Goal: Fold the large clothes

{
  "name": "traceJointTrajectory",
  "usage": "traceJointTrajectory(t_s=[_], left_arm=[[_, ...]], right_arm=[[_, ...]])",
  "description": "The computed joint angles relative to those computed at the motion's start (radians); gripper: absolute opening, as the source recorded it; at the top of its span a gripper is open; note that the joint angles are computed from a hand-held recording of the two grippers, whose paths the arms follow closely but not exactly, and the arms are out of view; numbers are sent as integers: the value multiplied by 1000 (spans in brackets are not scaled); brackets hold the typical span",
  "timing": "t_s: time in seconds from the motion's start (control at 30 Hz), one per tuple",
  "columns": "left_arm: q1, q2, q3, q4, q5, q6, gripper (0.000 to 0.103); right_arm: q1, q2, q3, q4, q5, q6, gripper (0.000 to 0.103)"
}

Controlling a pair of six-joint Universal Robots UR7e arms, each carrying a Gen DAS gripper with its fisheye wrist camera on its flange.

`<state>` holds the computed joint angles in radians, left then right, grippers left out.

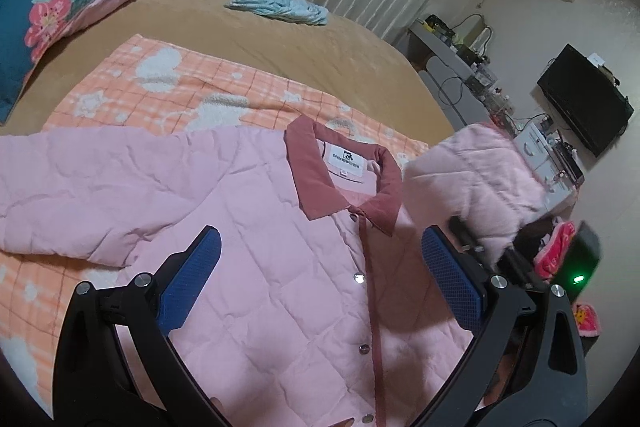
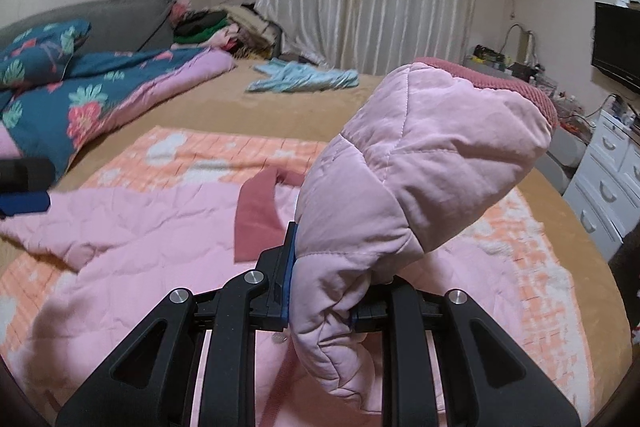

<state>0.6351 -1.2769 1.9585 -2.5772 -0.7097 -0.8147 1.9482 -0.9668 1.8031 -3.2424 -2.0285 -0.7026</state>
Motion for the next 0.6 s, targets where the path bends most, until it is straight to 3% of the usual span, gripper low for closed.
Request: traceJointTrajectory(t_s=[0.3, 0.6], left_arm=[[15, -19, 52, -96, -47, -4, 94], [25, -36, 88, -131, -88, -35, 94]], right_arm=[[-11, 60, 15, 85, -48, 1, 20], [-3, 89, 32, 165, -37, 24, 31]])
